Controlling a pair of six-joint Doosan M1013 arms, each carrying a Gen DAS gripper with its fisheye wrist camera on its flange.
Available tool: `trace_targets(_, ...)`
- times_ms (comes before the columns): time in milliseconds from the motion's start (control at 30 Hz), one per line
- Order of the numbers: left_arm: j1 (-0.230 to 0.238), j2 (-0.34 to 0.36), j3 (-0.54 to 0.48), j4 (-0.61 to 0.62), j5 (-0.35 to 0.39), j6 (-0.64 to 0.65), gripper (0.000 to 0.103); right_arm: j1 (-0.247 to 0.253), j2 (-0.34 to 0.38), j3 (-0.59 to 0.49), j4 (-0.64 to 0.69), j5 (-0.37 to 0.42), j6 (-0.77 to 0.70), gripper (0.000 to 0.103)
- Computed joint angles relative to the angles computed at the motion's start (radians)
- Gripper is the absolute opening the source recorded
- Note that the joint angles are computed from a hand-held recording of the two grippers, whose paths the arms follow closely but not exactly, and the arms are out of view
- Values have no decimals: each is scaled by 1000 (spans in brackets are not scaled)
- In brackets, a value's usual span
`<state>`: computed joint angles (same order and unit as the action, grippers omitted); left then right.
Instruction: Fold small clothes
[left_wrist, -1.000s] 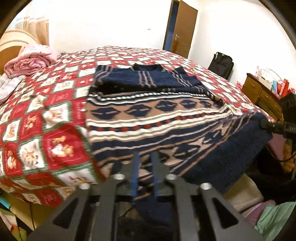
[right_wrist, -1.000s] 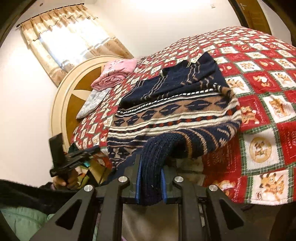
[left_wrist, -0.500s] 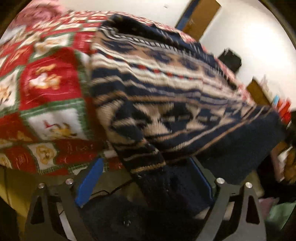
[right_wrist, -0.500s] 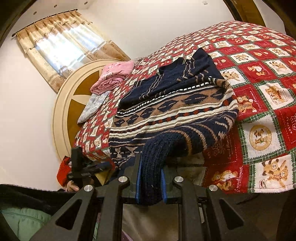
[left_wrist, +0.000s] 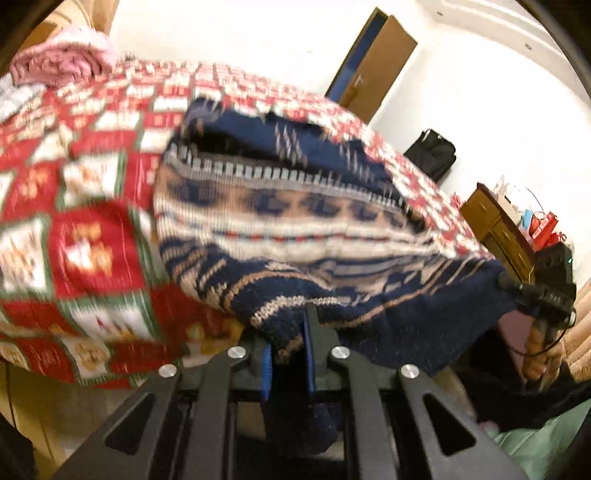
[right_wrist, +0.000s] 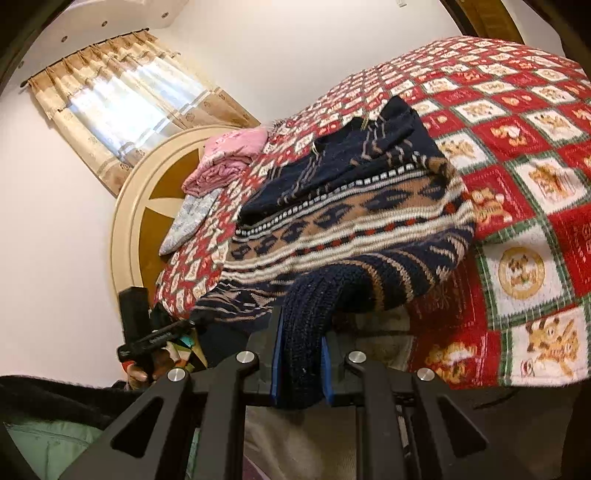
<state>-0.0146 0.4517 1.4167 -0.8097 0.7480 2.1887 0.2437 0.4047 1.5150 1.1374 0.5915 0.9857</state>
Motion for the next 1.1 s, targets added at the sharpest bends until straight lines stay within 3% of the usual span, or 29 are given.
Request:
trace_targets(200, 0, 50, -144, 30, 37, -102, 14, -22, 41, -94, 45, 15, -13, 17)
trace_targets(433, -14, 225, -461, 279, 130, -440, 16, -30, 167, -312, -157, 1, 216, 17)
trace_targets(533, -17, 344, -657, 396, 250, -607, 22, -32, 236, -414, -276, 22, 360, 17)
trace_targets(567, -20, 371, -703, 445, 268, -651, 27, -28, 264, -458, -364, 35, 431, 18)
trace_targets(600, -22, 390, -739, 487, 281, -684, 40, -24, 293, -504, -458, 60, 500, 19)
trace_targets(667, -25, 422, -800, 589, 269, -756, 51, -21, 341, -577, -568, 118, 600, 20)
trace_targets(733, -23, 419, -802, 628, 240, -761, 51, -30, 383, -638, -588, 169, 676, 20)
trace_targets(800, -20, 397, -766, 651, 194, -727, 51, -46, 404, -663, -527, 192, 696, 21)
trace_targets(933, -37, 312, -602, 773, 26, -595, 52, -70, 426, -688, -421, 234, 687, 23)
trace_targets(1033, -59, 232, -430, 881, -133, -452, 55, -73, 429, -690, -422, 253, 679, 25)
trace_targets(1100, -67, 211, -379, 920, -183, -392, 56, -71, 429, -689, -427, 258, 679, 25)
